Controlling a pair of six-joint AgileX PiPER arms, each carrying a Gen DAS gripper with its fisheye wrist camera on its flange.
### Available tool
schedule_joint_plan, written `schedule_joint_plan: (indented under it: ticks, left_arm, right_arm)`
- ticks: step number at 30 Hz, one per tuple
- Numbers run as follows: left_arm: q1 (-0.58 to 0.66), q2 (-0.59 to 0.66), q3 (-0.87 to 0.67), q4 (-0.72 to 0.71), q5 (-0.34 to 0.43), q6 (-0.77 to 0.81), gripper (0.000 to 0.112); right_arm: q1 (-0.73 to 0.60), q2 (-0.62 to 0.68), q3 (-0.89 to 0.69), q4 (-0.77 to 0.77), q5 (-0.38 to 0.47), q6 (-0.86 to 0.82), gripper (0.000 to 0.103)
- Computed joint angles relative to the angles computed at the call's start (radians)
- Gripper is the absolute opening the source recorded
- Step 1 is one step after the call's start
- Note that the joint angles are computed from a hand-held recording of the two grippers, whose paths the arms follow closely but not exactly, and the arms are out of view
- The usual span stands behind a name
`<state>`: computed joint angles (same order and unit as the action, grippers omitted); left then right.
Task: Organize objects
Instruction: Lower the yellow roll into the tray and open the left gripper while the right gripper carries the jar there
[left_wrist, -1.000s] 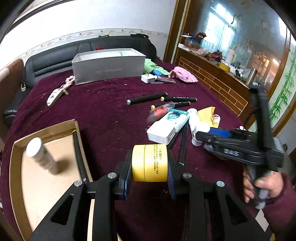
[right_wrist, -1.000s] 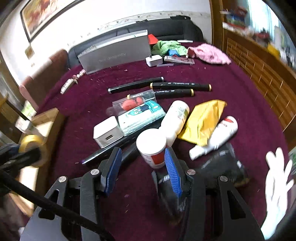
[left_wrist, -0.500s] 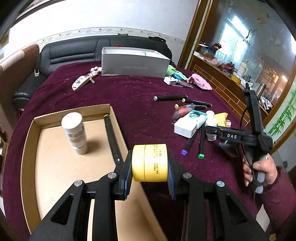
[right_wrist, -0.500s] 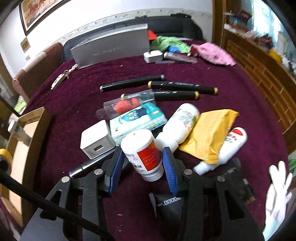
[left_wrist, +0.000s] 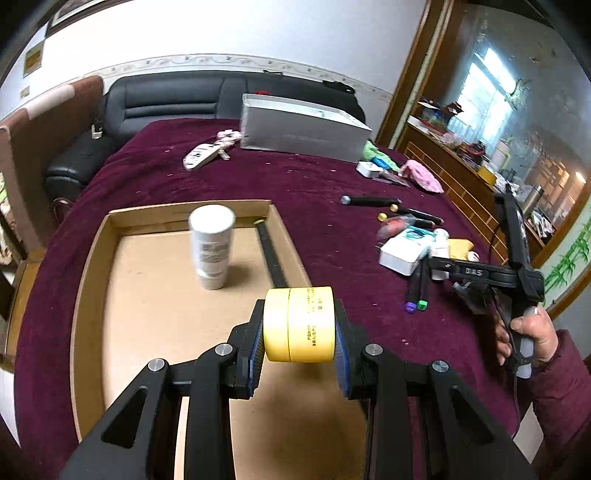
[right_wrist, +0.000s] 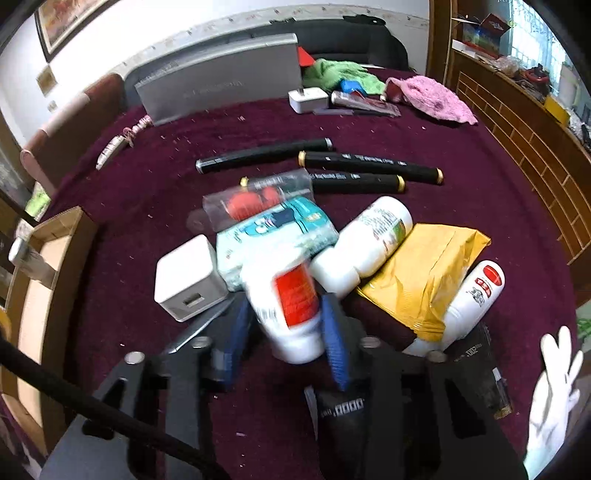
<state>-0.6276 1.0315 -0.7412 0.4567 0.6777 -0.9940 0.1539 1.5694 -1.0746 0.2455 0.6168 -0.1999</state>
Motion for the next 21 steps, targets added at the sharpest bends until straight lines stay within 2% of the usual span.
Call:
schedule_joint_plan:
  ticks: [7,11,16,18,21]
  left_arm:
    - [0.108,-0.098,0.053,-0.038,0.043,0.069,0.028]
    - [0.251,-0.124,0.056,-0.131,0.038,0.215,0.028]
    - [0.421,-0.069,0.024,-0.252,0.002,0.437,0.028]
    - [0.468,-0.018,0.006,-0.278,-0.021,0.496,0.028]
    - [0.556,0.052,-0.016,-0.393,-0.048,0.647,0.028]
  right_arm:
    - [-0.077,-0.078,0.022,0.201,0.053,-0.121,0.033]
    - [-0.073,-0.118,-0.014,0.307,0.153,-0.170,0.033]
    - [0.057,-0.111,-0.074,0.394,0.221,-0.144,0.033]
    - [0.132,-0.071,-0.109,0.415,0.227,-0.115,0.033]
    - [0.244,0.004,-0.172,0.397,0.211,-0.054,0.033]
